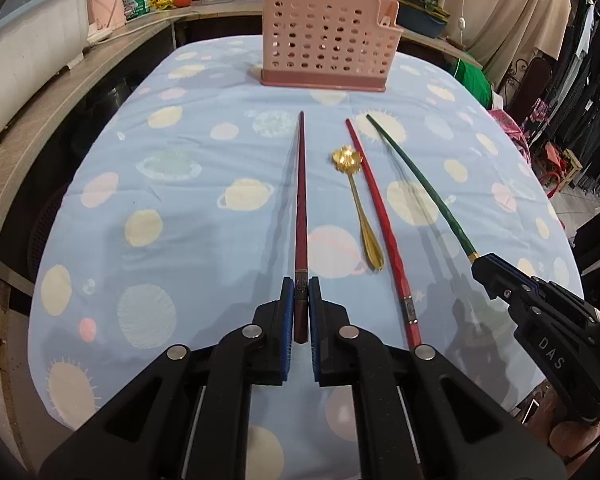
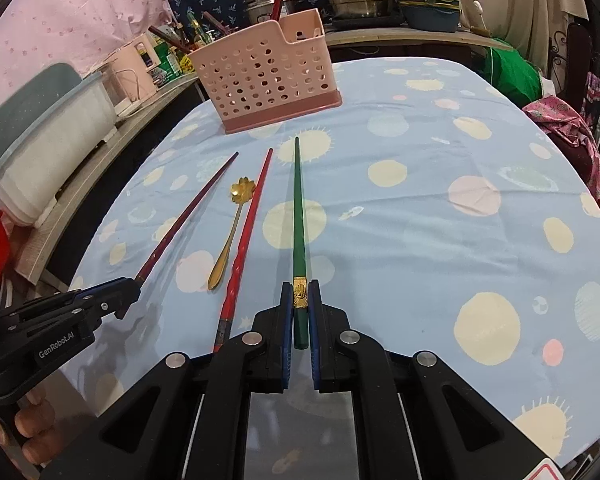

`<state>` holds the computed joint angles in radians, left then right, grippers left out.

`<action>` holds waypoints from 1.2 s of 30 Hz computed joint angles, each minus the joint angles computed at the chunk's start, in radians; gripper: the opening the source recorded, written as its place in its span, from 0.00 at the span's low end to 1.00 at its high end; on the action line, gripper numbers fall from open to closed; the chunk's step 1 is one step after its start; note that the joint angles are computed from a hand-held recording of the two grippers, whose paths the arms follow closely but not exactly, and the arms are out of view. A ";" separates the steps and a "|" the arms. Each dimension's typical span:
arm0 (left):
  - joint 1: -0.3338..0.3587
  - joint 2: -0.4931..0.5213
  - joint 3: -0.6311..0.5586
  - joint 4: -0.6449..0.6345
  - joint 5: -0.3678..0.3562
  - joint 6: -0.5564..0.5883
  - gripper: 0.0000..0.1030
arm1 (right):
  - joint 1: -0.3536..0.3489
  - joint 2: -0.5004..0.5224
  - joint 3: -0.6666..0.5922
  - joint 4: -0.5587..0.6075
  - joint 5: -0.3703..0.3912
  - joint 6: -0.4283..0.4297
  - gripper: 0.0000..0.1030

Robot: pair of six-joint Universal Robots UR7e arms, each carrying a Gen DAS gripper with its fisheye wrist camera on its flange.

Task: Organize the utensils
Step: 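Lift both chopsticks and carry them over the pink basket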

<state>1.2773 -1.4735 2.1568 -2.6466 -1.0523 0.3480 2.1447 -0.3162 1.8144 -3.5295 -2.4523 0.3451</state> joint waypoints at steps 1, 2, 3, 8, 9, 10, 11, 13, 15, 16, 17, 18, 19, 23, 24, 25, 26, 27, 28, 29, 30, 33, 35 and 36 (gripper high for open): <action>-0.003 -0.005 -0.003 0.003 -0.004 -0.001 0.07 | 0.003 -0.005 0.003 -0.010 -0.002 -0.001 0.07; -0.005 -0.011 -0.006 0.005 -0.008 -0.003 0.07 | 0.005 -0.010 0.008 -0.022 -0.004 -0.005 0.07; -0.009 -0.017 -0.011 0.008 -0.012 -0.006 0.07 | 0.009 -0.015 0.012 -0.036 -0.008 -0.011 0.07; -0.028 -0.037 -0.037 0.013 -0.033 -0.007 0.07 | 0.026 -0.045 0.019 -0.089 -0.024 -0.042 0.06; -0.032 -0.040 -0.041 0.009 -0.034 -0.002 0.07 | 0.029 -0.052 0.019 -0.101 -0.026 -0.052 0.07; -0.037 -0.043 -0.047 0.001 -0.038 0.003 0.07 | 0.033 -0.058 0.018 -0.117 -0.030 -0.064 0.07; -0.040 -0.046 -0.053 -0.002 -0.040 0.005 0.07 | 0.036 -0.062 0.015 -0.131 -0.035 -0.076 0.06; -0.046 -0.046 -0.069 -0.005 -0.044 0.005 0.07 | 0.042 -0.072 0.009 -0.161 -0.043 -0.106 0.06; -0.053 -0.045 -0.086 -0.011 -0.046 0.008 0.07 | 0.046 -0.082 0.000 -0.185 -0.051 -0.140 0.06; -0.057 -0.044 -0.092 -0.016 -0.045 0.011 0.07 | 0.048 -0.087 -0.006 -0.195 -0.053 -0.156 0.07; -0.061 -0.041 -0.099 -0.022 -0.042 0.017 0.07 | 0.050 -0.091 -0.013 -0.204 -0.056 -0.173 0.06; -0.065 -0.038 -0.107 -0.029 -0.039 0.020 0.07 | 0.050 -0.096 -0.021 -0.215 -0.056 -0.190 0.06; -0.068 -0.035 -0.114 -0.033 -0.038 0.022 0.07 | 0.051 -0.100 -0.029 -0.223 -0.054 -0.203 0.06; -0.075 -0.013 -0.156 -0.043 -0.042 0.024 0.07 | 0.048 -0.113 -0.062 -0.244 -0.047 -0.258 0.07; -0.078 -0.006 -0.169 -0.045 -0.042 0.025 0.07 | 0.047 -0.116 -0.071 -0.245 -0.047 -0.270 0.07; -0.081 0.000 -0.176 -0.049 -0.041 0.026 0.07 | 0.046 -0.118 -0.082 -0.248 -0.045 -0.285 0.06; -0.084 0.007 -0.187 -0.053 -0.040 0.027 0.07 | 0.045 -0.121 -0.092 -0.250 -0.043 -0.297 0.07; -0.086 0.015 -0.202 -0.051 -0.042 0.026 0.07 | 0.045 -0.122 -0.103 -0.253 -0.043 -0.311 0.07; -0.089 0.021 -0.212 -0.049 -0.043 0.024 0.07 | 0.046 -0.122 -0.115 -0.256 -0.044 -0.327 0.07; -0.090 0.029 -0.225 -0.046 -0.047 0.023 0.07 | 0.047 -0.122 -0.127 -0.259 -0.043 -0.341 0.07; -0.093 0.037 -0.239 -0.045 -0.046 0.023 0.07 | 0.048 -0.121 -0.138 -0.265 -0.041 -0.357 0.07; -0.098 0.059 -0.276 -0.042 -0.049 0.022 0.07 | 0.050 -0.119 -0.171 -0.277 -0.039 -0.406 0.07; -0.102 0.071 -0.298 -0.037 -0.051 0.021 0.07 | 0.049 -0.118 -0.190 -0.284 -0.035 -0.428 0.07; -0.105 0.078 -0.310 -0.035 -0.050 0.020 0.07 | 0.048 -0.118 -0.198 -0.288 -0.033 -0.439 0.07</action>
<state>1.1725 -1.3952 1.8464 -2.6816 -1.1026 0.3678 2.1929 -0.4342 1.6159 -3.8174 -2.4850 -0.0935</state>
